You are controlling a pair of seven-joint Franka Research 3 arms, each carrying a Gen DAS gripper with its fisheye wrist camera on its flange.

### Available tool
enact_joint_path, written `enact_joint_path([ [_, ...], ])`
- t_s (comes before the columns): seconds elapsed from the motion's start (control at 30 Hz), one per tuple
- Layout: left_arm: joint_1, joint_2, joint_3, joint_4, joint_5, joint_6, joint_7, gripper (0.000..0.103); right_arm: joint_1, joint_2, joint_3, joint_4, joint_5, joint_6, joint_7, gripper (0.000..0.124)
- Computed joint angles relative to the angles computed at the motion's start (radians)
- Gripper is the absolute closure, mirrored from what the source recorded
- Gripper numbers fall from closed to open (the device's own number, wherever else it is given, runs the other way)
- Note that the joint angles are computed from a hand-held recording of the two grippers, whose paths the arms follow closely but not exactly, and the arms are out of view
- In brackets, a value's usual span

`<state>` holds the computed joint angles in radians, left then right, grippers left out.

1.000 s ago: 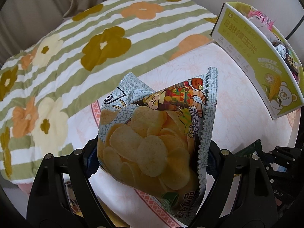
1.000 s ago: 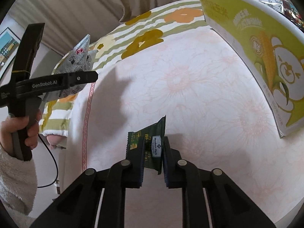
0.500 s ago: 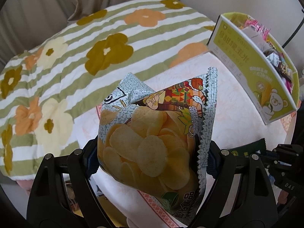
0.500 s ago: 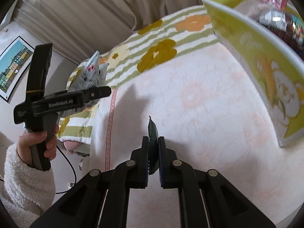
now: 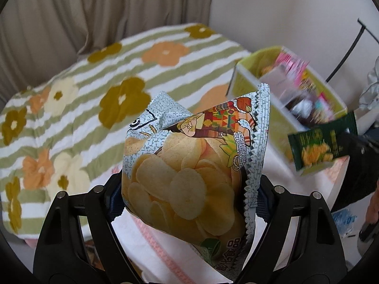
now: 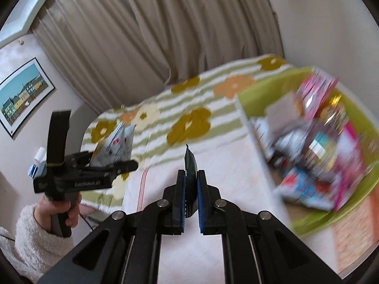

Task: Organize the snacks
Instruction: 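Carry the chip bag and cracker packet over the green box with both tools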

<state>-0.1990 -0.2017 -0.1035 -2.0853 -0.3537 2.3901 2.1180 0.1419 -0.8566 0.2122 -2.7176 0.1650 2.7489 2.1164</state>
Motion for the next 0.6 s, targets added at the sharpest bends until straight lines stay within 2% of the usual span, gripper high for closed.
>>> enact_joint_path([
  [0.17, -0.043, 0.01, -0.064, 0.061, 0.05, 0.028, -0.11, 0.02, -0.037, -0.052, -0.116, 0.018, -0.026, -0.035, -0.139, 0.116],
  [0.3, -0.085, 0.059, -0.121, 0.128, 0.128, 0.042, -0.266, 0.02, -0.03, -0.055, -0.258, 0.048, 0.013, -0.059, -0.316, 0.116],
  [0.47, -0.147, 0.171, -0.191, 0.238, 0.274, 0.053, -0.503, 0.02, -0.037, -0.042, -0.406, 0.093, 0.047, -0.103, -0.542, 0.116],
  [0.6, -0.2, 0.285, -0.222, 0.357, 0.372, 0.009, -0.644, 0.019, -0.038, -0.006, -0.495, 0.139, 0.091, -0.156, -0.679, 0.116],
])
